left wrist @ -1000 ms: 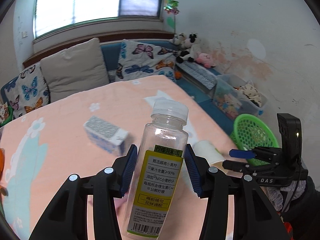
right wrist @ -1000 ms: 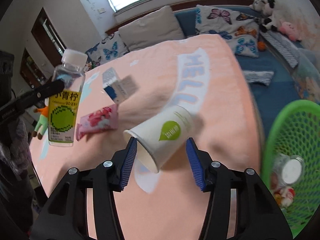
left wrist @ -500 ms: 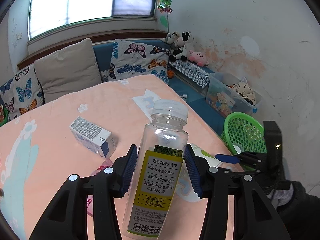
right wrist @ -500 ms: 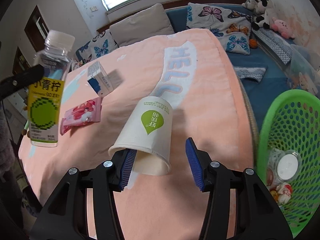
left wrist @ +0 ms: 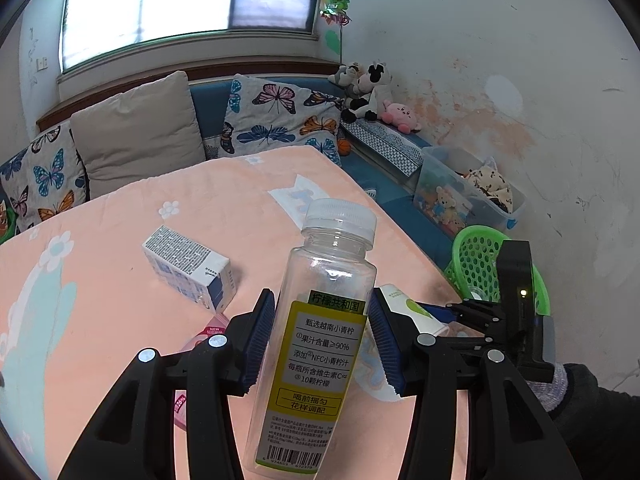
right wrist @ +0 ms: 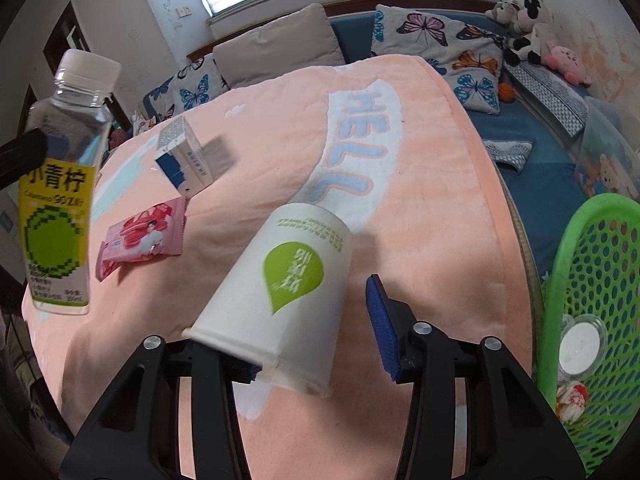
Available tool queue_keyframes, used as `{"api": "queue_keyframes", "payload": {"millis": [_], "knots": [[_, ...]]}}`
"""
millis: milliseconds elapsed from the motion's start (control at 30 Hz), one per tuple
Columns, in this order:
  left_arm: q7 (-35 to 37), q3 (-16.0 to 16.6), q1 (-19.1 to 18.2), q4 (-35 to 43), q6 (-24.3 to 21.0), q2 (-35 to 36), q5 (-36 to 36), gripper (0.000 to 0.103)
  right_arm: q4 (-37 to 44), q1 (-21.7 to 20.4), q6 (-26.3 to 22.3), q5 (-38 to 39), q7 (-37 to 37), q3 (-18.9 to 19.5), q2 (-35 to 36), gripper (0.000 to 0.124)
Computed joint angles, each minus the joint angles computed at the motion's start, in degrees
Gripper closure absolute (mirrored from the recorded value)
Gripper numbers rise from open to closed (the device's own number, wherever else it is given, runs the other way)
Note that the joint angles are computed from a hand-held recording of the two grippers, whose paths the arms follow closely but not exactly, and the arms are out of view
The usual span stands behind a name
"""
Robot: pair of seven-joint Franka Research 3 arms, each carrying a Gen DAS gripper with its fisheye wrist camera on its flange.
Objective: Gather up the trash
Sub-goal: 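Grasp the white paper cup with the right gripper while the left gripper lifts the bottle, then drop the paper cup into the green basket while the left gripper drops the bottle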
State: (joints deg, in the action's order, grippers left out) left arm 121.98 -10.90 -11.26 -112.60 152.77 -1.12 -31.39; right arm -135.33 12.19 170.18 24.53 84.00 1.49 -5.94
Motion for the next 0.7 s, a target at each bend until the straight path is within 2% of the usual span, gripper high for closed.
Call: {"api": "queue_keyframes", "payload": {"millis": [200,433,533,700], "knots": [[0.0,0.1,0.0,-0.2,0.0,-0.2,0.1,0.056,-2.0,1.7,3.8,4.3,-3.5,-0.8,-2.1,0.111],[0.8,-0.2,-0.3,0.2,-0.5,0.0,-0.7,0.056,-5.1,1.4,6.2,3.6,-2.8,-0.8,-6.5,0.112],[0.6,-0.7,-0.8,0.9,-0.9,0.4,-0.5,0.056,-7.2,0.1,6.7,1.9,-1.4,-0.3,-9.3,0.112],[1.0,-1.8,-2.1,2.5,-1.3,1.1,-0.9,0.056,-11.3,-6.1,5.6,-4.0,3.1,2.3,-15.5,0.112]]}}
